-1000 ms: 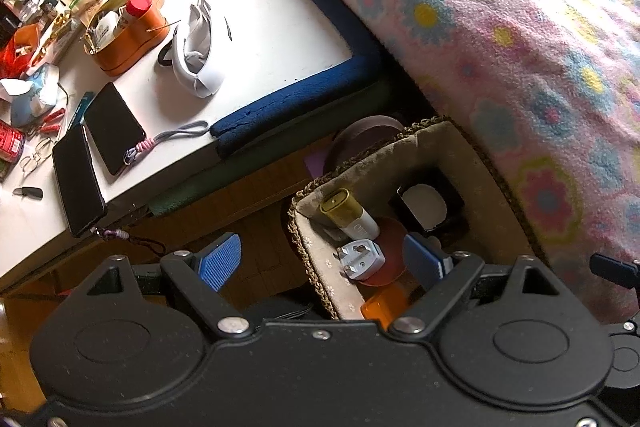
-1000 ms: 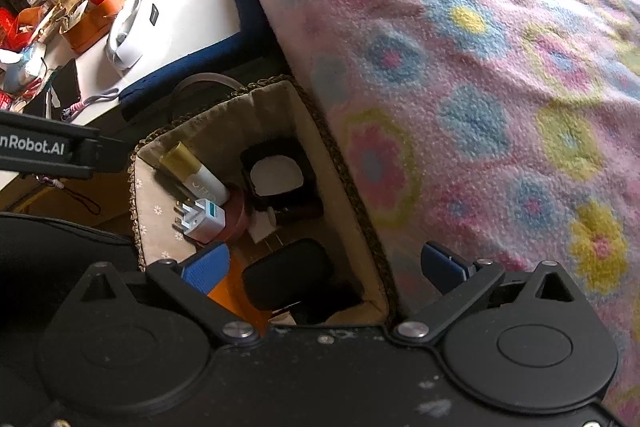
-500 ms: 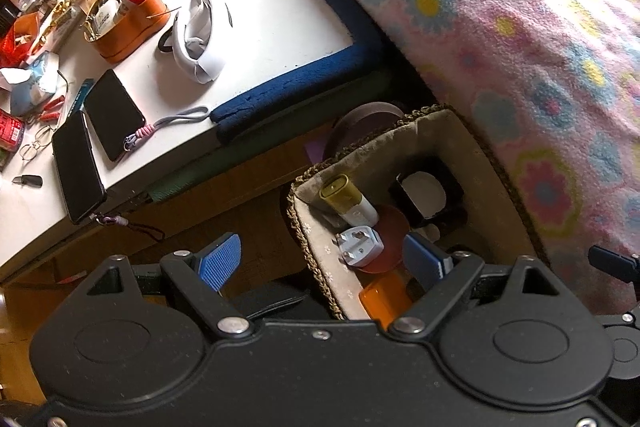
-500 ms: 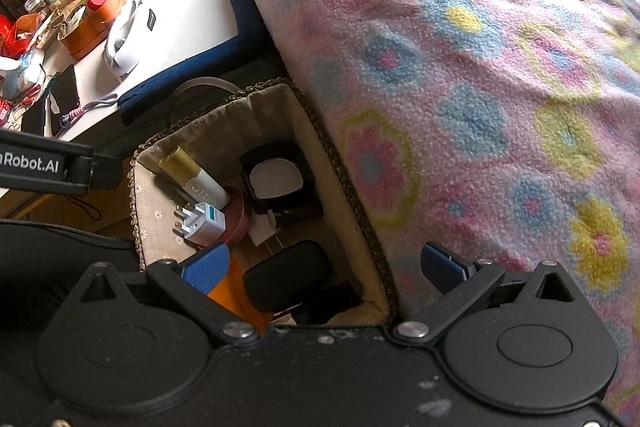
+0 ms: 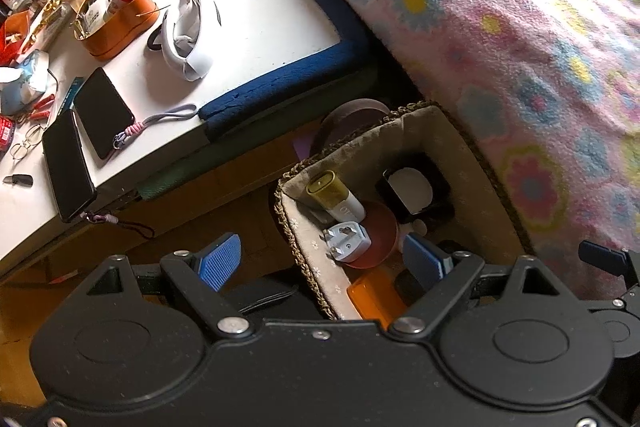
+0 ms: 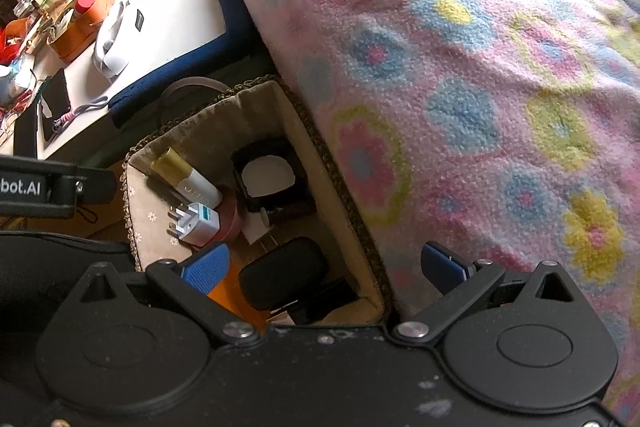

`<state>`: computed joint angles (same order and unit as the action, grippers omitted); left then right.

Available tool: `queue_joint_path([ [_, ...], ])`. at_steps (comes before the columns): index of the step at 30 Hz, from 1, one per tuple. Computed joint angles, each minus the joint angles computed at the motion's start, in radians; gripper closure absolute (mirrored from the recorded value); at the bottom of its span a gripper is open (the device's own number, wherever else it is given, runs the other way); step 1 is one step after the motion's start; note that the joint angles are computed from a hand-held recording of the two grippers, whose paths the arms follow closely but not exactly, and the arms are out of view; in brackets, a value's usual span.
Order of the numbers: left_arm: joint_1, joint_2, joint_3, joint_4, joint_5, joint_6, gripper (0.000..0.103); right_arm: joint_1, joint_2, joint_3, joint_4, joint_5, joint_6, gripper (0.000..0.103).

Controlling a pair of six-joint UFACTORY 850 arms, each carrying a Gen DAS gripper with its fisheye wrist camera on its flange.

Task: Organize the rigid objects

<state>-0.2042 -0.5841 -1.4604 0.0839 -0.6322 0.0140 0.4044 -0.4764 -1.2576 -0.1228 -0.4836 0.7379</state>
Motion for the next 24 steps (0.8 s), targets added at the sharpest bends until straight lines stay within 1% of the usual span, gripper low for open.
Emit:
queue_joint_path([
  [13, 0.002, 0.000, 0.000, -0.018, -0.013, 0.016, 0.017, 0.006, -0.002, -0.008, -0.009, -0.006, 0.002, 0.000],
  [17, 0.000, -0.005, -0.002, 0.002, -0.025, -0.012, 0.017, 0.007, 0.001, -0.009, -0.022, -0.008, 0.014, 0.000],
  [24, 0.013, -0.013, -0.016, -0.043, -0.047, 0.007, 0.019, 0.010, 0.000, -0.015, -0.032, -0.015, 0.019, 0.000],
])
